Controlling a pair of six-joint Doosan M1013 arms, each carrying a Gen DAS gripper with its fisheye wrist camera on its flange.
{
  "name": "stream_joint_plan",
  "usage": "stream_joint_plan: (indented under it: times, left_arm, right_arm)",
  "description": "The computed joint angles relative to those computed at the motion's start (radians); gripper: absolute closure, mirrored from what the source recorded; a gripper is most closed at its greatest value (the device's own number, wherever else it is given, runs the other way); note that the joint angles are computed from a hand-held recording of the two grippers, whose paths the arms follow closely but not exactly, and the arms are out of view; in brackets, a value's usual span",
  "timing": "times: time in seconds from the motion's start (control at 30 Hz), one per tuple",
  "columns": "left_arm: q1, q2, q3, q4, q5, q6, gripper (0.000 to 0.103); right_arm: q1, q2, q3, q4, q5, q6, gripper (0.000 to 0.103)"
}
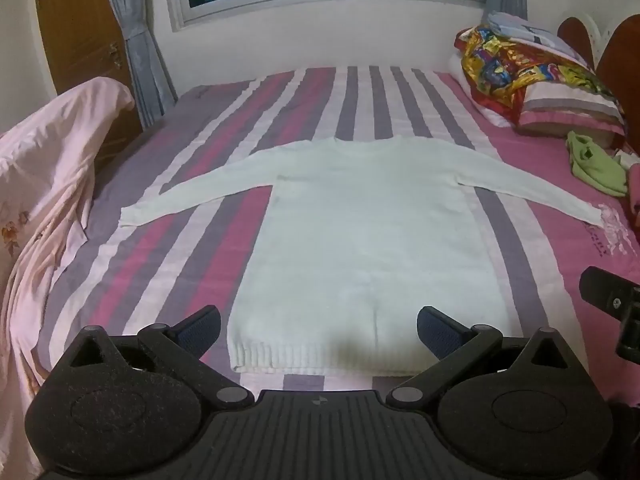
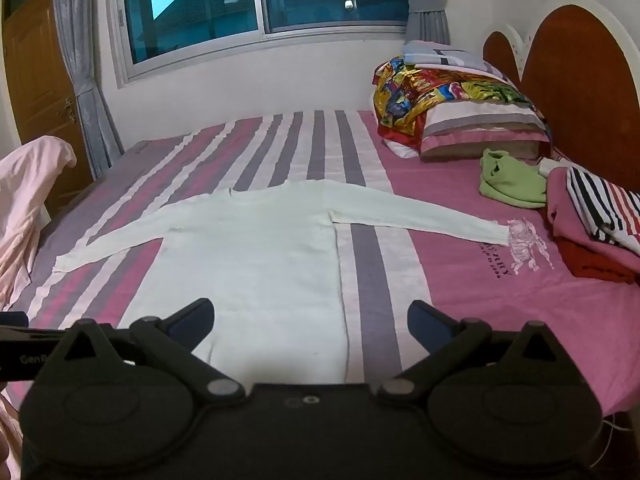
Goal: Fold small clothes
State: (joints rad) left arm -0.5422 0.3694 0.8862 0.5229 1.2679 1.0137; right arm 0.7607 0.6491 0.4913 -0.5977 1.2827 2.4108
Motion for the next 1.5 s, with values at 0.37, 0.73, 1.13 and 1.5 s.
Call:
stream_joint_plan:
  times: [0.37,0.73,1.13,1.5]
  left_arm:
    - [-0.006,0.004,-0.001,0.003,-0.003,-0.008,0.0]
    - [-0.001,0.001,0.001,0.0,-0.005,-0.002,0.0]
    - [0.004,-0.004,0.01,-0.011,-0.014,-0.01,0.0]
    - [0.009,-0.007,0.017,-0.028,-0.024,-0.013,0.0]
  right_arm:
    - [0.0,0.001,-0.003,-0.003,0.0,0.0,0.0]
    - [0.0,0.0,-0.001,-0.005,-0.001,0.002,0.0]
    - [0.009,-0.002,0.003,-0.051,-0.007,0.016,0.0]
    - [0.009,-0.001,0.0,-0.06,-0.007,0.02,0.0]
